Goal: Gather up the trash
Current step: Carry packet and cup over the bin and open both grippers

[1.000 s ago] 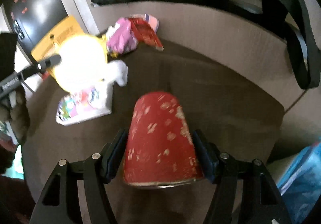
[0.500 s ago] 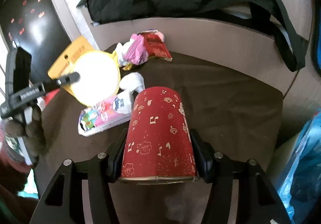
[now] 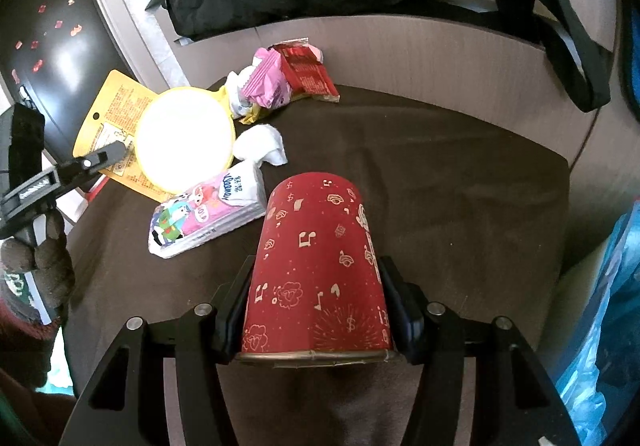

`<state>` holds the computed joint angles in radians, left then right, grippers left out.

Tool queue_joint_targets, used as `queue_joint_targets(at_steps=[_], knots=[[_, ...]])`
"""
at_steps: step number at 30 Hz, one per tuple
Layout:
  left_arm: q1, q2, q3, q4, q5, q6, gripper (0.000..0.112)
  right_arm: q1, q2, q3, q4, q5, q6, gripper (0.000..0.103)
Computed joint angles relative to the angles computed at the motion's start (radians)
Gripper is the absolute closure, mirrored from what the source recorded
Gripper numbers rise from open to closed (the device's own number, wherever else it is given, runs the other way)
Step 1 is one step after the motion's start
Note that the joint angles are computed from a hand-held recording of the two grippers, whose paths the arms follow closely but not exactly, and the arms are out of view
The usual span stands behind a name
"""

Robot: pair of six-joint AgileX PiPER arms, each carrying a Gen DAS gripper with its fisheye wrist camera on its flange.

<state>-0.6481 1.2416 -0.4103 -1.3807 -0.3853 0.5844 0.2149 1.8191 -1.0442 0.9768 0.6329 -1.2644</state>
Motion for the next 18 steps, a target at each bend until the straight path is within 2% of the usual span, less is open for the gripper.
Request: queue_joint_targets(at_steps=[3, 5, 9, 12, 15, 18], knots=[[-0.014, -0.024, 0.019, -0.02, -0.041, -0.004, 0.104, -0.005, 0.005, -0.007, -0.004, 0.008, -0.002, 0.048], [-0.034, -0.046, 0.021, -0.078, -0.088, 0.042, 0.106, -0.007, 0.006, -0.009, -0.005, 0.012, -0.002, 0.048], [-0.042, -0.024, -0.024, -0.163, -0.117, 0.149, 0.107, 0.01, 0.013, -0.014, -0.005, -0.008, 0.001, 0.048], [-0.019, 0.053, -0.09, -0.21, -0.093, 0.237, 0.107, 0.013, 0.001, 0.0, 0.014, -0.022, -0.018, 0.048], [0.051, 0.147, -0.148, -0.211, -0.033, 0.221, 0.107, 0.002, -0.012, 0.017, 0.051, -0.002, -0.062, 0.048], [0.011, 0.151, -0.177, -0.25, -0.096, 0.236, 0.11, -0.024, -0.045, 0.054, 0.112, -0.001, -0.121, 0.048]])
